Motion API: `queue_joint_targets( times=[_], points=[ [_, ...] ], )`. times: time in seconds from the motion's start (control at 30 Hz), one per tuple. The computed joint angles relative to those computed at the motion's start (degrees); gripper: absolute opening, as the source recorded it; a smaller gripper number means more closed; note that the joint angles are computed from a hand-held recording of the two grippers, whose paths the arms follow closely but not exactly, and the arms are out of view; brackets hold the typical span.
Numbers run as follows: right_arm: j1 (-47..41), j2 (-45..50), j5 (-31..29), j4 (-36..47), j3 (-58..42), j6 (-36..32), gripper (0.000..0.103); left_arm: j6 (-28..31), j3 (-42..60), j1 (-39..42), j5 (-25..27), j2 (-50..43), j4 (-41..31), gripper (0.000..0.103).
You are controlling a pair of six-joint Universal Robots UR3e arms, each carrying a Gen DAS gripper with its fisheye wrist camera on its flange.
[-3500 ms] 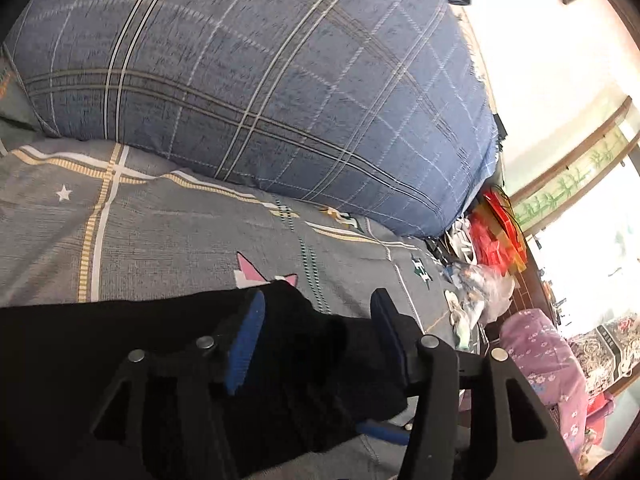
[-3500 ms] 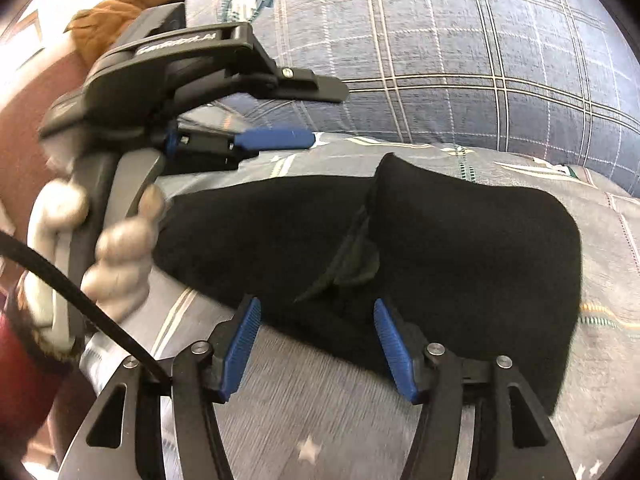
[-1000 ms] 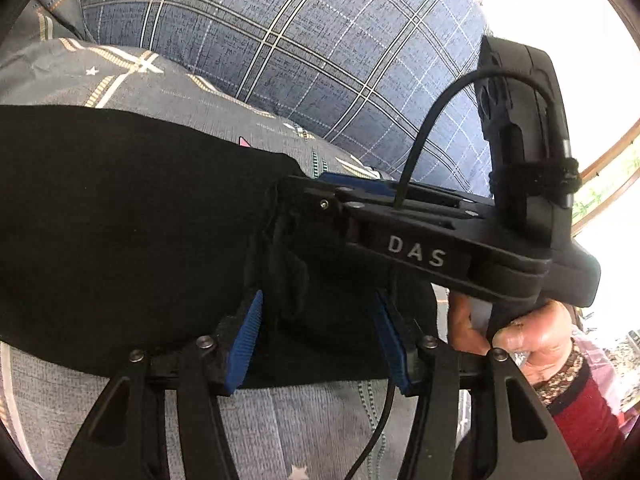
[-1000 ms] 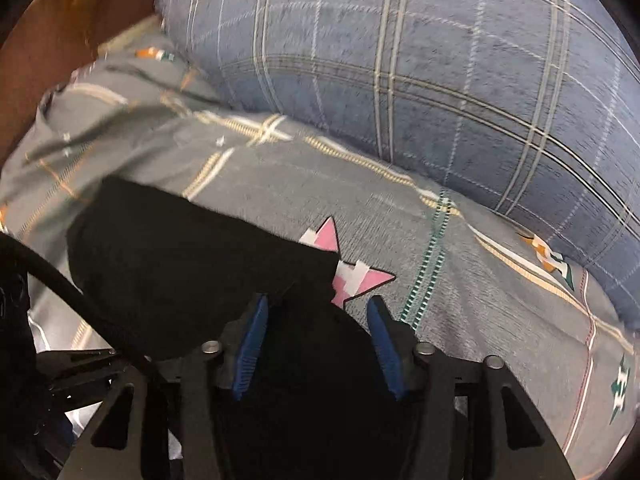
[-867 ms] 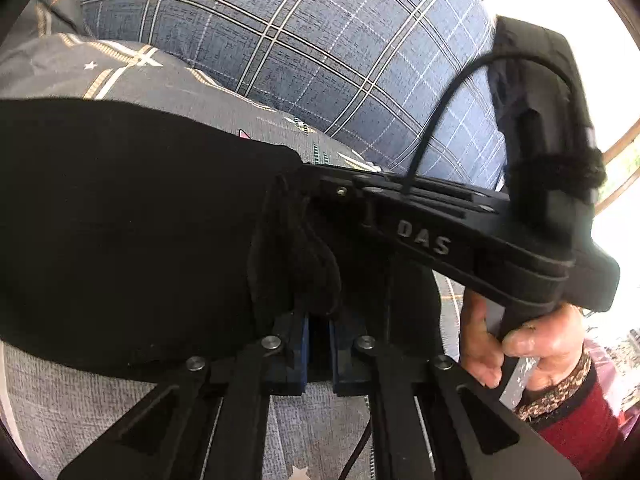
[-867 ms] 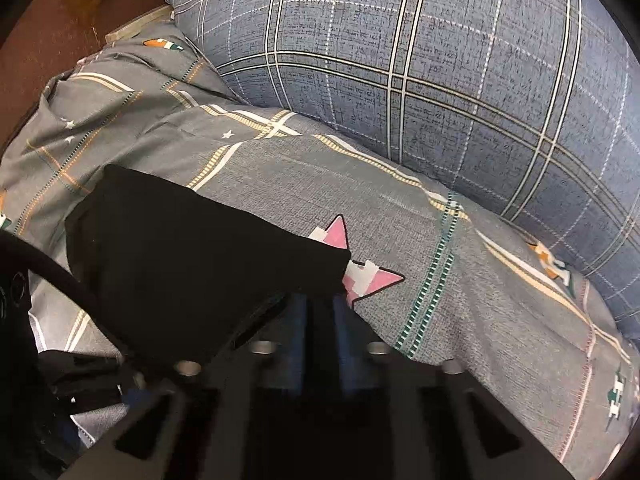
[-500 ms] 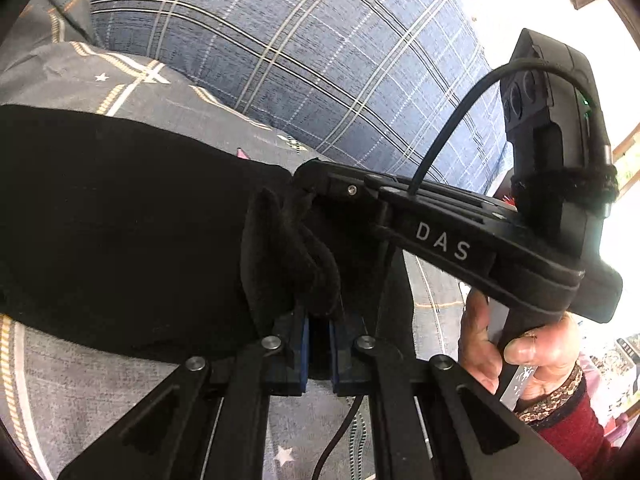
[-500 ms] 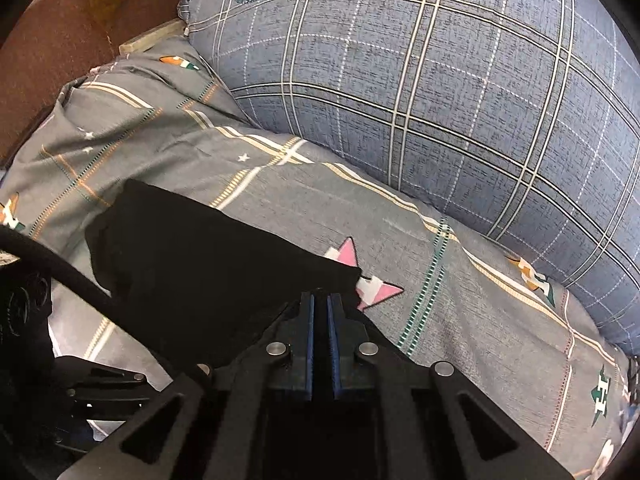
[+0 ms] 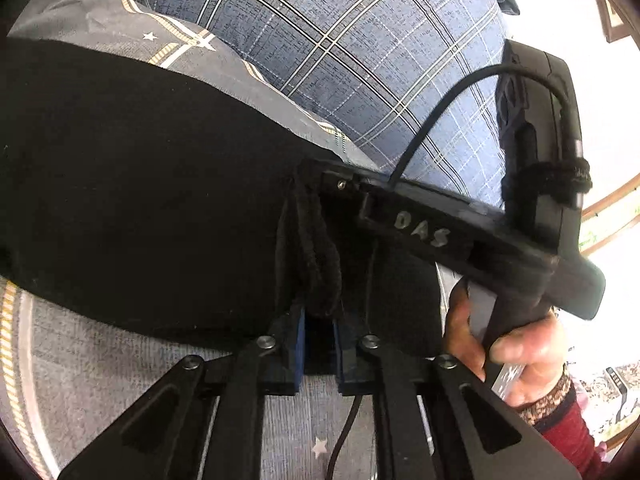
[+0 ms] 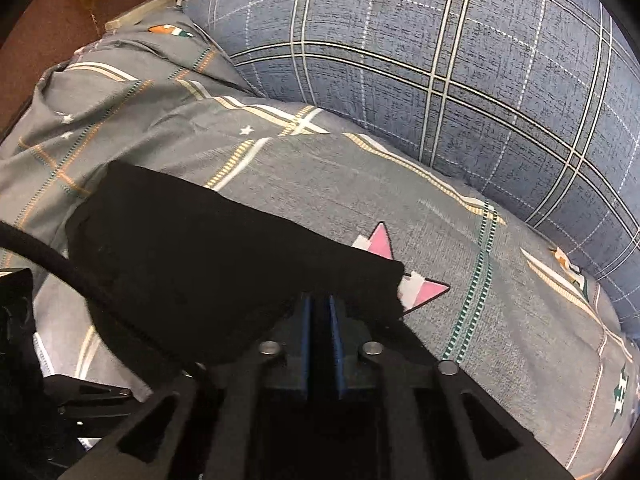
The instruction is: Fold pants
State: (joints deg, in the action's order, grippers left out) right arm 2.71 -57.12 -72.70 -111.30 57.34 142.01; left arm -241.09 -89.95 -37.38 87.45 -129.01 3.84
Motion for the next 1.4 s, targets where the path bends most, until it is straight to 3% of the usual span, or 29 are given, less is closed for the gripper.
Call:
queue_joint_targets(
  times=[0.07,0.13,0.23,0.3,0.33,0.37,0.47,0.6,0.8,0.87,0.93,1.0,1.1,1.23,1.4],
  points=[
    [-1.42,-0.22,2.29,2.7,-2.28,0.61,0.052,0.91,-2.44,-0.07,0.13,2.9,-0.71,0.025],
    [-4.32,-3.73,6.44,1.46,0.55,1.19,0.055,1.36,-4.82,-0.37,1.2,6.12,-1.05,0.035],
    [-7.36,-9.13,8.51,-2.2,7.01,2.21,0.055,1.59,-7.33,-0.85,4.0,10.02,-1.16,0.039],
    [-8.44,-11.85,8.49,-5.2,11.66,3.41,0.039,2.38,-6.69,-0.45,3.82,10.49,-1.97,0.039],
    [-8.75,-12.83,8.33,-6.15,13.7,3.68,0.019,2.62,-5.66,-0.32,3.81,10.09,-3.01,0.039],
    [-8.86,-13.57,7.98,-7.15,15.82,3.87,0.012,2.64,-4.48,-0.09,3.3,9.35,-3.74,0.039],
    [-9.16,-12.42,9.96,-4.83,16.36,4.43,0.012,1.92,-0.48,1.01,0.14,5.1,-4.66,0.039],
    [-8.27,-7.69,9.95,-4.22,14.19,7.25,0.012,0.96,0.9,1.16,-0.4,1.62,-5.34,0.039],
    [-8.06,-8.62,9.11,-5.3,14.32,7.49,0.012,1.62,-1.09,0.51,0.28,6.51,-9.48,0.042],
    [-8.18,-11.89,8.82,-7.63,17.53,6.75,0.015,2.61,-4.51,-1.07,4.52,11.48,-11.7,0.049],
    [-8.2,-14.59,9.61,-7.93,19.76,5.32,0.028,1.44,-9.98,-2.35,9.12,16.49,-11.43,0.055],
    [-6.75,-15.87,9.08,-9.2,21.07,4.61,0.037,-2.35,-17.19,-2.82,13.2,21.66,-9.68,0.057],
    [-3.0,-16.03,8.06,-8.19,20.1,2.45,0.037,-9.44,-30.28,-1.33,16.48,28.93,-3.59,0.057],
    [2.77,-10.75,8.09,-2.98,10.72,2.03,0.037,-15.59,-44.23,4.73,14.59,34.02,5.0,0.057],
    [9.74,2.09,7.79,6.72,-10.3,2.17,0.057,-15.95,-52.73,11.04,10.48,34.81,14.99,0.057]
  ],
)
